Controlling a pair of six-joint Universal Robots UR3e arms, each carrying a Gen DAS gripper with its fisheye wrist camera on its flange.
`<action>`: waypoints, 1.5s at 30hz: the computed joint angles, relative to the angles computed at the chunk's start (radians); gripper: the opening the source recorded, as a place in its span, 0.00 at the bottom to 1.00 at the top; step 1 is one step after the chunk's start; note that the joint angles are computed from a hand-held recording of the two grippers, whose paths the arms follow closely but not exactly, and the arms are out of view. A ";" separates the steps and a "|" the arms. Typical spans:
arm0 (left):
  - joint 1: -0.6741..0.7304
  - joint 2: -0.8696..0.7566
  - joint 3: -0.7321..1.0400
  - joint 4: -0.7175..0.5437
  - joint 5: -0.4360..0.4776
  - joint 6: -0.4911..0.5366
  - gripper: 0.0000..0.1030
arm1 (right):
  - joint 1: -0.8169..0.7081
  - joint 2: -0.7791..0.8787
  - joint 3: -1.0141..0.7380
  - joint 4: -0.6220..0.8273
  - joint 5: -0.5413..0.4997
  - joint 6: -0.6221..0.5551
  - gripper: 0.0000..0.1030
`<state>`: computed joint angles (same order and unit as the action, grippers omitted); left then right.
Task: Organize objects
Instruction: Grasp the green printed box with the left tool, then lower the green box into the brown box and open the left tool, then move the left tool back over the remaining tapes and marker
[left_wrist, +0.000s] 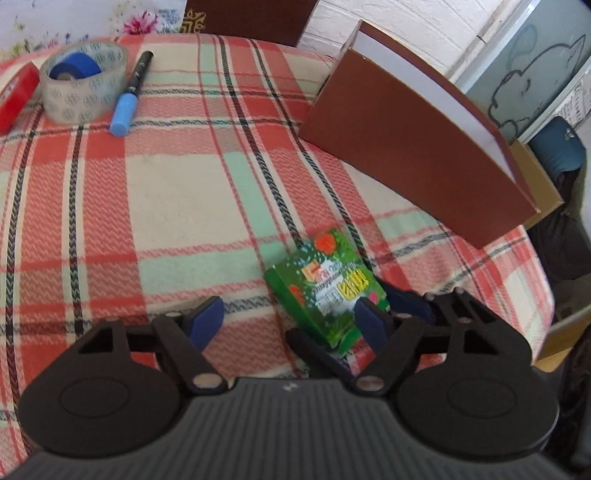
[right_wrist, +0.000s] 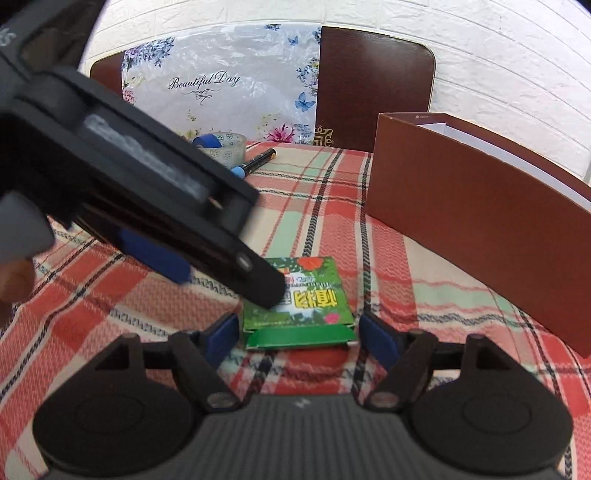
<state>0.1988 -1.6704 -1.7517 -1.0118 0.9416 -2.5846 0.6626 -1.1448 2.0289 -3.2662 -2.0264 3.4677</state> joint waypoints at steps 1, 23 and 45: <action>-0.014 0.005 -0.010 0.030 0.017 -0.013 0.61 | -0.011 0.001 0.013 -0.029 0.024 -0.010 0.61; -0.471 -0.473 0.793 0.296 0.356 -0.273 0.70 | -0.442 0.040 -0.118 -0.297 0.031 -0.156 0.69; -0.078 -0.179 0.178 0.574 0.411 -0.153 0.76 | -0.167 0.053 -0.141 -0.167 0.055 0.042 0.70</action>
